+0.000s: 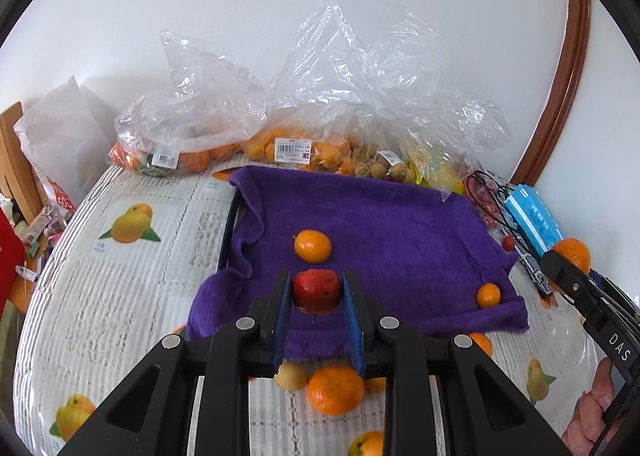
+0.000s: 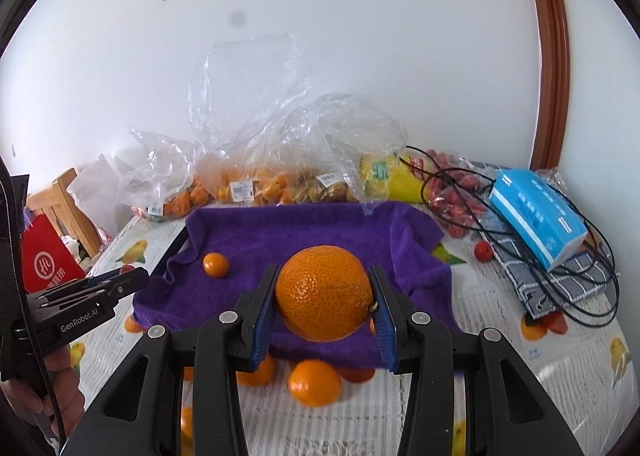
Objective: Organize fruits
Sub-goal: 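Carry the red fruit and the large orange over the purple towel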
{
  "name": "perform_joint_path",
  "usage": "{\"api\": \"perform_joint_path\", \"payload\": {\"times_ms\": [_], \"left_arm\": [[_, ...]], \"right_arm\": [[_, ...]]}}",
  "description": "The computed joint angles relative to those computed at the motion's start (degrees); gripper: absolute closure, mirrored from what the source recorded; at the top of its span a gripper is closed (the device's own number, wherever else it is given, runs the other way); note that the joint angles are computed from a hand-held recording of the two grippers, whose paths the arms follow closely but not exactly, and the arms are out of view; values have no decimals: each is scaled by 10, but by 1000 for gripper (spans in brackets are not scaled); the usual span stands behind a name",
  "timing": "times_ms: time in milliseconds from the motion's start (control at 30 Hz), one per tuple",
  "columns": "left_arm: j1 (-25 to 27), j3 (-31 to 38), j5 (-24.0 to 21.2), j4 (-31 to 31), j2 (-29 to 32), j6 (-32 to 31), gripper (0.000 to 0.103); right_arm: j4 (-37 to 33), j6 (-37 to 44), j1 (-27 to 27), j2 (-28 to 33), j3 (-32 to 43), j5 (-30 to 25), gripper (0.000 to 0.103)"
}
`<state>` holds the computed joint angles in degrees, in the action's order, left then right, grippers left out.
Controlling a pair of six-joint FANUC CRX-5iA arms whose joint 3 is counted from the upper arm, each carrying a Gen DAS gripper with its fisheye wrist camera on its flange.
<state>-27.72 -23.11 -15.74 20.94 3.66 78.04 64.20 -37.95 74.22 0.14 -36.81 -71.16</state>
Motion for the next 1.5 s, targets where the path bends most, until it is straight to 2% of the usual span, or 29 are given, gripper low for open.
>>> {"api": "perform_joint_path", "payload": {"times_ms": [100,200,333,433,533,633,700,900,967,1067,1233,1500], "left_arm": [[2,12,3,15,15,-17,79],[4,43,-9,-27,34,17,79],[6,60,-8,-16,55,5,79],[6,80,-13,-44,71,31,79],[7,65,4,-5,78,-8,79],[10,69,-9,2,89,-10,79],[12,60,-6,32,91,-37,79],[12,60,1,12,96,-19,79],[12,70,-11,-2,104,-8,79],[10,63,-17,48,111,-55,79],[8,78,-23,-12,112,-7,79],[11,91,-35,-39,121,24,79]], "right_arm": [[13,6,-22,1,3,16,60],[27,16,-43,4,8,30,60],[46,16,-67,10,8,53,60],[57,6,-85,17,1,80,60],[62,-6,-97,17,-12,111,60],[56,-5,-107,23,-16,126,60],[53,-6,-111,26,-19,132,60],[45,-6,-117,33,-20,138,60],[47,-6,-120,37,-20,147,60],[38,7,-122,45,-14,153,60],[34,18,-123,53,-8,156,60],[13,37,-128,61,-3,180,60]]}}
